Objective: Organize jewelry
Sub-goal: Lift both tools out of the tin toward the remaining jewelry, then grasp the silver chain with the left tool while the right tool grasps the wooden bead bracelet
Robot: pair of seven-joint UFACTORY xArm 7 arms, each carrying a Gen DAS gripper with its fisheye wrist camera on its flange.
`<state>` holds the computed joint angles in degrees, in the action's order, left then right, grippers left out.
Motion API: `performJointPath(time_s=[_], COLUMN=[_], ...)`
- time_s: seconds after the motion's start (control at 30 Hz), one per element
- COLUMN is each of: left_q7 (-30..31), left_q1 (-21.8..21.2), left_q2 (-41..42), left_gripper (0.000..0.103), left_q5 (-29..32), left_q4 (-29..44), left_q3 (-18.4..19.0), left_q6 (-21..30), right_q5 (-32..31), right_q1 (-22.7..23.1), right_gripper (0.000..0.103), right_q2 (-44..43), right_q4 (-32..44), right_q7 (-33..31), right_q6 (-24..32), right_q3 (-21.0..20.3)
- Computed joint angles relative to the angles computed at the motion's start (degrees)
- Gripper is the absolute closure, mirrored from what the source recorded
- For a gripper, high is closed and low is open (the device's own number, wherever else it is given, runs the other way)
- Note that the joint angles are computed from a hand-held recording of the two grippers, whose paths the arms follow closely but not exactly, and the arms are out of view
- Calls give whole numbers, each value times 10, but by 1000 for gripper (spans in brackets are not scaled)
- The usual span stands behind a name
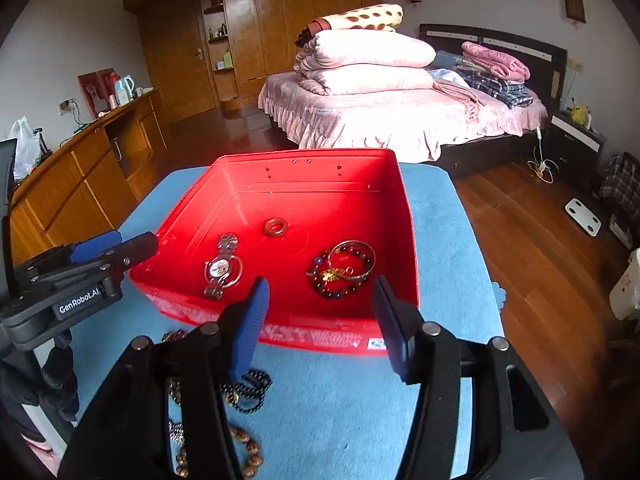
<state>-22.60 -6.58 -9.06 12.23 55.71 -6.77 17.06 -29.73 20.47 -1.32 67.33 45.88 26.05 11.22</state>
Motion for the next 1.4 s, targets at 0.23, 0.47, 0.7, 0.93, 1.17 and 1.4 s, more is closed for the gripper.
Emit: performJointPath(time_s=[0.23,0.47,0.7,0.93,1.17,1.4], left_q7=[25,36,44,40,37,43], left_q1=[1,0,-1,-6,-9,-14], left_q2=[-74,-132,-161,-192,-212,-215], left_gripper=[42,42,34,33,33,33], left_q5=[-29,-51,-61,-66,-65,-71], left_q4=[-79,-144,-187,-227,-259,-264], left_q3=[7,1,-11,-20,-22,-15], left_q6=[-5,4,0,1,6,9], right_q5=[30,51,70,88,74,69], right_q1=[7,6,13,21,23,28], right_gripper=[51,51,51,51,56,59], right_q2=[-53,-77,-88,-94,-85,-72], right_q4=[-71,-112,-142,-166,-165,-154], right_q7=[5,16,23,28,39,43], right_q6=[-15,-6,-3,-4,0,-2], right_q3=[22,44,56,63,68,65])
